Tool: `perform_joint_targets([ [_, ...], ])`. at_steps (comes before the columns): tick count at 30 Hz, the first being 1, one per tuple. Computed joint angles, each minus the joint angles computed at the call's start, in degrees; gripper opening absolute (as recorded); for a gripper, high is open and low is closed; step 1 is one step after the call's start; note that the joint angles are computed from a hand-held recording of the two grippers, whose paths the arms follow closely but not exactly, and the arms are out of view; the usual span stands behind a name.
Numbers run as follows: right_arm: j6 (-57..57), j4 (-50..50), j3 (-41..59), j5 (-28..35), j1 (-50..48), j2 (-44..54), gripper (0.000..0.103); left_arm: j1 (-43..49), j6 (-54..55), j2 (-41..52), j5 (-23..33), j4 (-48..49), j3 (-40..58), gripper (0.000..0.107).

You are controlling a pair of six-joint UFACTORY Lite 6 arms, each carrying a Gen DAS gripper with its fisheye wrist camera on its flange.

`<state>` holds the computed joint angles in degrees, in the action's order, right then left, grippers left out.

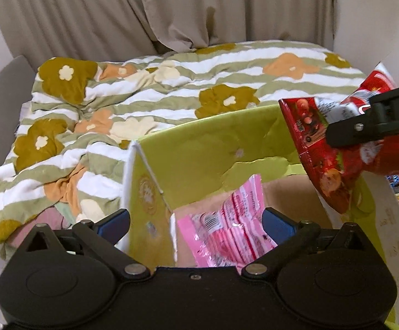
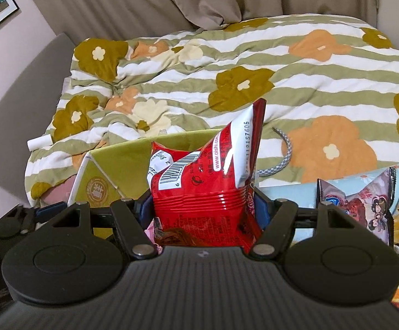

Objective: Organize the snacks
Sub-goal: 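Carry the pink pack and red bag into the cardboard box and release both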

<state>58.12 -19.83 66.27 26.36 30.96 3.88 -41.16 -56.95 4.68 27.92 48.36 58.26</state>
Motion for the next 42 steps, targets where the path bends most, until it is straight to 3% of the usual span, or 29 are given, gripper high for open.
perform_joint_targets([
  [9,-6.00,0.81,7.05,0.79,1.29,5.59,0.087,-1.37,-9.20,-8.94,5.44,3.12,-5.24,0.103],
  [18,-20.48,14.02,13.44,0.30,-1.08,13.64,0.088,-1.46,-13.58,-9.42,7.00,2.88,-6.41,0.103],
  [21,-22.52,16.35,14.16,-0.06,-1.63,15.14,0.095,-2.06,-14.94,-9.14,7.65,3.27,-6.41,0.103],
  [22,-22.08,16.10,13.97,-0.57,-1.75,15.25,0.103,-2.29,-15.22,-9.05,7.83,3.27,-6.38,0.103],
  [32,-9.70,5.79,3.19,-6.73,-1.50,7.13,0.103,-5.59,-19.26,-9.21,10.79,5.13,-6.76,0.103],
  [42,3.63,-8.11,-1.15,-1.56,2.91,-4.28,0.103,-10.60,-20.46,-16.35,16.72,6.15,-7.51,0.103],
])
